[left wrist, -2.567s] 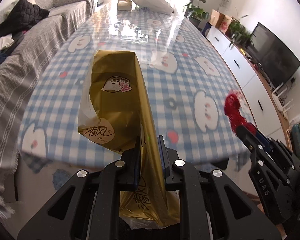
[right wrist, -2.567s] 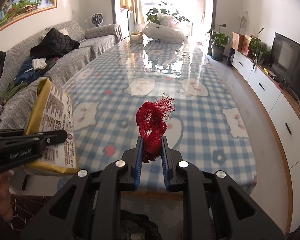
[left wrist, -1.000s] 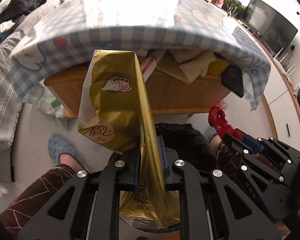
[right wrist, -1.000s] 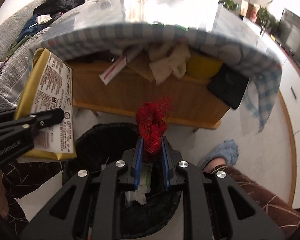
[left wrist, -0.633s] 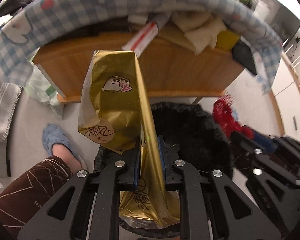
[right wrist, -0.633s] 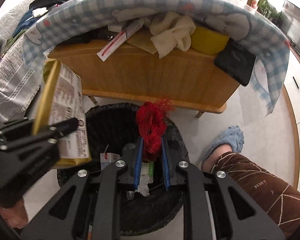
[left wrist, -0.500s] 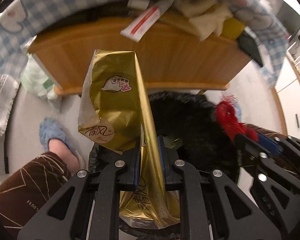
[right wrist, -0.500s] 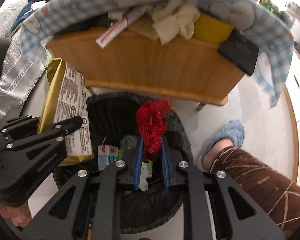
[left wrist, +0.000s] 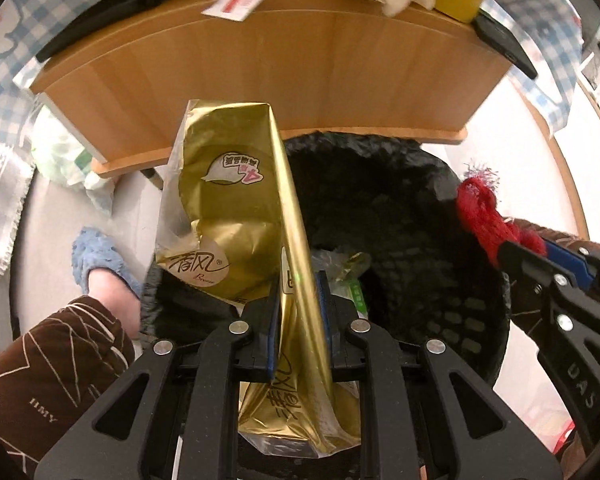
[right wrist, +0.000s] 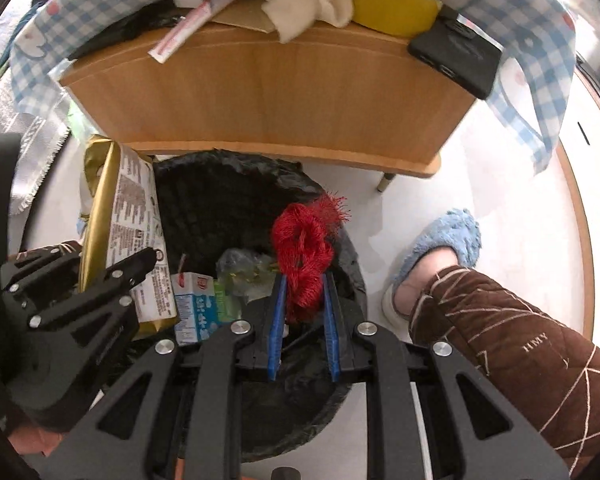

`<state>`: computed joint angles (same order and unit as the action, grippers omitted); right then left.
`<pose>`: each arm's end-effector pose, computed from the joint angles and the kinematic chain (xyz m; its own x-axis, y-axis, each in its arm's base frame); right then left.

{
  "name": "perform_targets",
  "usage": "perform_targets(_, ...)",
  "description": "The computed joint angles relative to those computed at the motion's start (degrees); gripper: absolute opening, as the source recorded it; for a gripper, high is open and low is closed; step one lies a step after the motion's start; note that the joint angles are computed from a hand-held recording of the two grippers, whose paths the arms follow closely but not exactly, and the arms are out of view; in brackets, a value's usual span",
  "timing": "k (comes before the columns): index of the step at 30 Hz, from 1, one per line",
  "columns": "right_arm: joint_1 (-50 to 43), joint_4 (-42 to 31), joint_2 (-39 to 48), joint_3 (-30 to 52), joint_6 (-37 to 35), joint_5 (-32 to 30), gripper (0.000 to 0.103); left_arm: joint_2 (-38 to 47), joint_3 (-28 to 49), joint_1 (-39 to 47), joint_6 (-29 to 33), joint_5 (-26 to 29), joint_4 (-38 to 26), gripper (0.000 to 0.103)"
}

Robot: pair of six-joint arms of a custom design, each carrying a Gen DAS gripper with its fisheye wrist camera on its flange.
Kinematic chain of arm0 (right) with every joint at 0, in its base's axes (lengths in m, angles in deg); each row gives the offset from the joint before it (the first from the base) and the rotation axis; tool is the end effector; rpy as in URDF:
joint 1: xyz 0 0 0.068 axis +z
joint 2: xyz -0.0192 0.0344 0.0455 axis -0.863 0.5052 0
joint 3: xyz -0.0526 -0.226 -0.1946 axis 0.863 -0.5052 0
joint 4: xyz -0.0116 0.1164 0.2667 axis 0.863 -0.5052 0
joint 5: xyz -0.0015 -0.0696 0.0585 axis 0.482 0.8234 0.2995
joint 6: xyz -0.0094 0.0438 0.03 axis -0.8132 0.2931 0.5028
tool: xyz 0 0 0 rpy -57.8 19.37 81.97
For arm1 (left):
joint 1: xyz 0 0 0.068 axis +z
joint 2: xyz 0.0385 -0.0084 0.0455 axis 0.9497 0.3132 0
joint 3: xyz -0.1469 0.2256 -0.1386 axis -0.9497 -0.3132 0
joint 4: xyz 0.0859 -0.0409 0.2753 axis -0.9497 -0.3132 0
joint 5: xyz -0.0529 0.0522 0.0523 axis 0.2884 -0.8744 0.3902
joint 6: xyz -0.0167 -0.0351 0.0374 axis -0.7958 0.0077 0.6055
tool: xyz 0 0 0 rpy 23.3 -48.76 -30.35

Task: Collect trash
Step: 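Open the left gripper to drop the snack bag while the right gripper lowers the mesh bag, then open the right gripper to release the red mesh bag into the bin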

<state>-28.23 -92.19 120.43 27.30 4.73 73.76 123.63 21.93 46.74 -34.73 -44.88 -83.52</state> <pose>0.2168 0.1214 0.1882 -0.8983 0.2843 -0.3350 0.3092 0.9507 -0.0222 0.3056 -0.1453 0.1824 -0.8049 0.5056 -0.3105 0.5400 0.8411 -0.0300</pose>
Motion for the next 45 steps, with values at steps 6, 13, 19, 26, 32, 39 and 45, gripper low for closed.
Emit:
perform_targets(6,0.1,0.5,-0.2,-0.3,0.3,0.2,0.017,-2.4,-2.1,-0.9,-0.7,-0.3,2.2,0.057)
perform_targets(13,-0.2,0.8,0.1,0.8,0.5,0.2,0.017,-6.2,-1.9,3.4,-0.1,0.8,1.2,0.082)
perform_targets(19,0.4,2.1,2.3,3.1,-0.6,-0.2,0.017,-9.8,-0.2,9.0,1.1,1.0,-2.0,0.097)
perform_targets(26,1.7,3.7,6.3,5.8,-0.5,-1.8,0.017,-7.9,1.7,15.8,3.4,1.4,-3.8,0.097)
perform_targets(32,2.8,5.8,9.1,7.2,-1.4,-2.1,0.017,-7.4,1.3,17.9,3.7,1.4,-3.5,0.097)
perform_targets(39,2.5,7.2,9.8,7.3,-1.4,-3.0,0.023,-6.7,1.7,17.7,3.3,1.3,-4.3,0.097)
perform_targets(45,2.2,5.9,9.2,7.4,-1.4,-2.5,0.036,-6.5,2.7,17.2,2.6,1.6,-5.0,0.097)
